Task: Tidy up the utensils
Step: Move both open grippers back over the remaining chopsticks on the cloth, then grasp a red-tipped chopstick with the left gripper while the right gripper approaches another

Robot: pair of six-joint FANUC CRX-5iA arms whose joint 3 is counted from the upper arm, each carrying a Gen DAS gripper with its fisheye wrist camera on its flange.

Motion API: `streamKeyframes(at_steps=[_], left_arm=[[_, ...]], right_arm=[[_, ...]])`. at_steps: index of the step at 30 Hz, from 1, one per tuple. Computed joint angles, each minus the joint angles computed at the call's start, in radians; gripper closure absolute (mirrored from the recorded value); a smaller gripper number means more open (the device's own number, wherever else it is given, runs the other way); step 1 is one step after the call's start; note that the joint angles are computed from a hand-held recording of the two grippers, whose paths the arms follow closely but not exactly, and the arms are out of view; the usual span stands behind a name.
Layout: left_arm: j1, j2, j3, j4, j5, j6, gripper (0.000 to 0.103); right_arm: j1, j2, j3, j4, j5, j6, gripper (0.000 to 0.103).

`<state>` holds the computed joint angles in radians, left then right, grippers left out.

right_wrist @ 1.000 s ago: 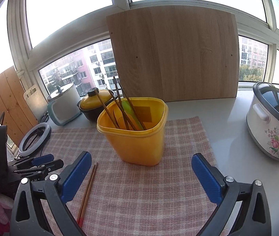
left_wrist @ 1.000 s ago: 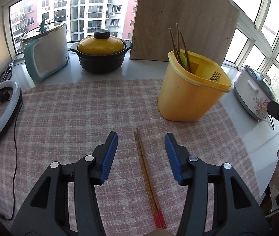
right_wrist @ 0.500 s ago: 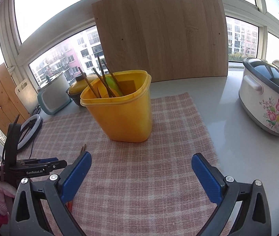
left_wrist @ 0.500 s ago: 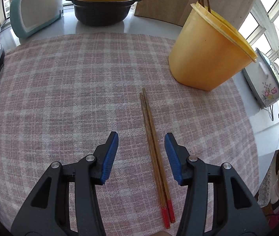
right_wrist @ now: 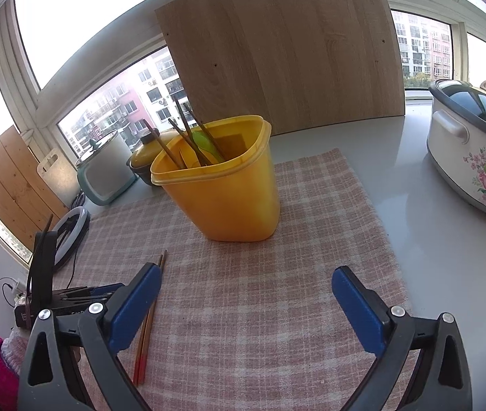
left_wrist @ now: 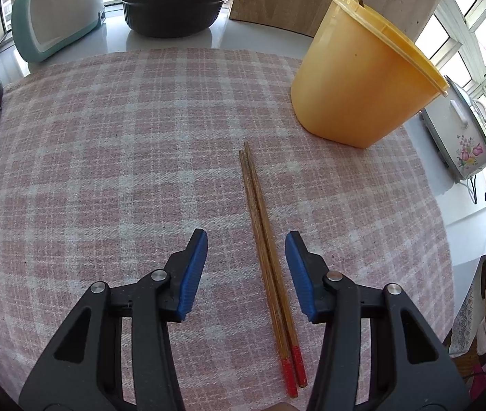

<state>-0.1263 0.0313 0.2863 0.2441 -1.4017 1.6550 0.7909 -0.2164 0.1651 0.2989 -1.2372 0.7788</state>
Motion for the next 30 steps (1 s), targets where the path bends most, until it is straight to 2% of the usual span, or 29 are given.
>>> streamKeyframes(at_steps=[2, 4, 7, 10, 19, 24, 30], left_arm=[[0.000, 0.001, 0.001, -0.002, -0.001, 0.000, 0.054], [-0.003, 0.006, 0.005, -0.010, -0.003, 0.000, 0.060], [-0.005, 0.016, 0.008, -0.022, -0.005, 0.011, 0.062], [0.001, 0.022, 0.000, -0.008, 0.000, 0.016, 0.064], [-0.004, 0.040, 0.002, -0.005, 0.011, 0.018, 0.065], [-0.020, 0.052, 0.021, -0.047, -0.005, 0.025, 0.071], [-0.049, 0.083, 0.073, -0.096, -0.036, 0.012, 0.071]], right_arm=[[-0.004, 0.011, 0.017, -0.028, -0.021, 0.031, 0.003], [0.005, 0.023, 0.027, -0.024, -0.046, 0.050, 0.009], [0.008, 0.043, 0.052, -0.048, -0.082, 0.099, 0.013], [-0.005, 0.060, 0.082, -0.106, -0.106, 0.141, 0.022], [-0.014, 0.071, 0.084, -0.115, -0.129, 0.119, 0.026], [-0.022, 0.068, 0.076, -0.110, -0.129, 0.102, 0.026], [-0.033, 0.067, 0.071, -0.116, -0.130, 0.090, 0.026]])
